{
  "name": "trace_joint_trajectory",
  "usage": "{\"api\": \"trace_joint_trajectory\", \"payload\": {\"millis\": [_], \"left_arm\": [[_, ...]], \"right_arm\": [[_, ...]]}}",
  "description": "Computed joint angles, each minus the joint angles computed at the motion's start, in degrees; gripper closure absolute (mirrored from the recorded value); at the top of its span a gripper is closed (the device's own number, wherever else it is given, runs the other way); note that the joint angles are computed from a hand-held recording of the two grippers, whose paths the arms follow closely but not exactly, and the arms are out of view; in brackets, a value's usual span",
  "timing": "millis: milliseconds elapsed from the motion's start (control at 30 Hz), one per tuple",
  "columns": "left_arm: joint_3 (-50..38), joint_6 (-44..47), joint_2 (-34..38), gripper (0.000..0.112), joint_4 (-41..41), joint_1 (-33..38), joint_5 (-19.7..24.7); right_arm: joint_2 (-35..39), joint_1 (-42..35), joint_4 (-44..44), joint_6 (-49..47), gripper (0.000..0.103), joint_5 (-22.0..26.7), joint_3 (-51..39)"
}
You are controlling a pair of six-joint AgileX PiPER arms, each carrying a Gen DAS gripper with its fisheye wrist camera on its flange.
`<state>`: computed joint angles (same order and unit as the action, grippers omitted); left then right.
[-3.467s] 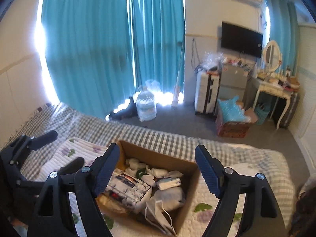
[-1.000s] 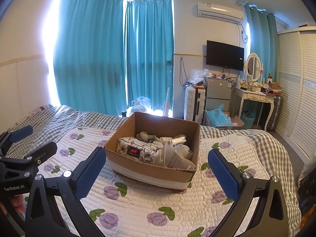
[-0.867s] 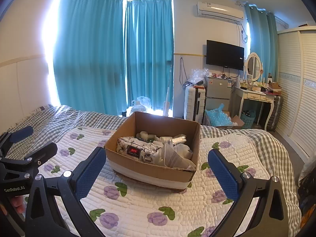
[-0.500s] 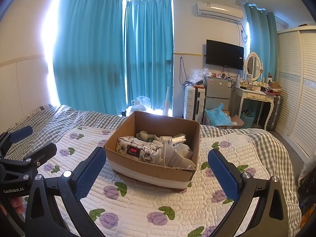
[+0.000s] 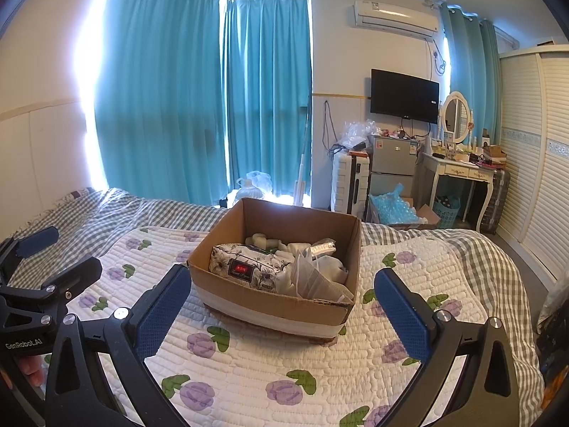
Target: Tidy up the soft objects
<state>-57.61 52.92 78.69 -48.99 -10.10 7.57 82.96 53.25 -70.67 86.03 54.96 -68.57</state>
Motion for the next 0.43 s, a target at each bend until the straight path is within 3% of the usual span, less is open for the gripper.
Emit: {"api": "trace_joint_trajectory", "payload": {"millis": [433], "left_arm": [[0.41, 6.91, -0.10, 0.009, -7.11, 0.53, 0.71]], "right_arm": [[0.99, -0.02, 0.56, 0.42, 0.000, -0.24, -0.37]]}}
